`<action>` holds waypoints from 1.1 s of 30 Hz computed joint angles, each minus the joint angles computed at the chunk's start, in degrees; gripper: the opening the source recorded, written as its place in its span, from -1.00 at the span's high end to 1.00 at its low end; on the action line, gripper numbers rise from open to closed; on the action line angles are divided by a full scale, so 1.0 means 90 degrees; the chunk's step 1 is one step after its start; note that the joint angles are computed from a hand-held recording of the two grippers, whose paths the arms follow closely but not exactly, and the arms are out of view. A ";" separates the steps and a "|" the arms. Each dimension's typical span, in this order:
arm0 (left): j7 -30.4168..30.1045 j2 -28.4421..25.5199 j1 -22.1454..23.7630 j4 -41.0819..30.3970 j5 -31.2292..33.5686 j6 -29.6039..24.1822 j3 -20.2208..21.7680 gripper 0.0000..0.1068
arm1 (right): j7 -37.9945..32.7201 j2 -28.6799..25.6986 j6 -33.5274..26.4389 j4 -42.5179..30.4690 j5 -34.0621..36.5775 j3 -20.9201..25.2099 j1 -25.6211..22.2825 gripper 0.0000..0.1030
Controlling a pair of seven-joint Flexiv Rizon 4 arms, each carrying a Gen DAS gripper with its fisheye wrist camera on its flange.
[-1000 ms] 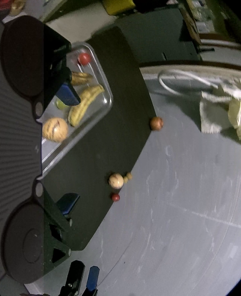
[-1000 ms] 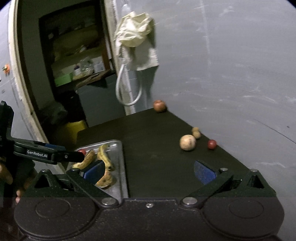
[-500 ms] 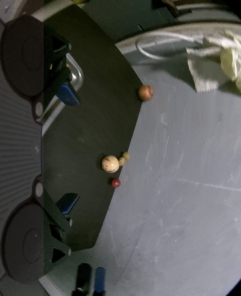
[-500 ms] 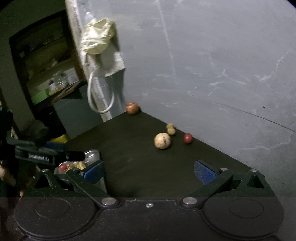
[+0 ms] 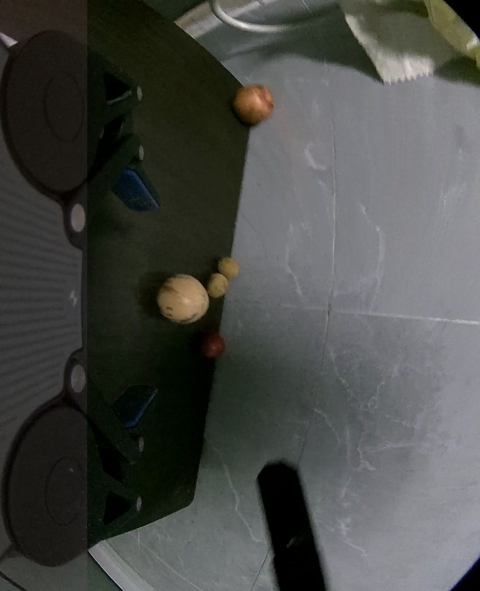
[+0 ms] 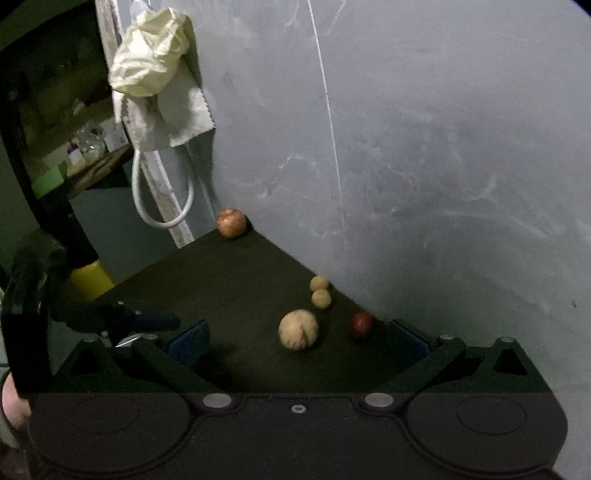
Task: Organize fruits
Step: 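Lift both tools away from the tray toward the remaining fruits, then reach the left tool to the large pale melon while the right tool reaches the red tomato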
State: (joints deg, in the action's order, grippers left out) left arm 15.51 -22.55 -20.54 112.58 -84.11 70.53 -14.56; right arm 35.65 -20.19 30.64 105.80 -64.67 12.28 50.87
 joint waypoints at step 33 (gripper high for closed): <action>-0.0707 -0.2490 0.1353 -0.2975 0.4435 -0.2984 -0.0748 -0.55 | 0.1487 0.0014 0.1856 0.1540 -0.2323 -0.0178 -0.1123 -0.88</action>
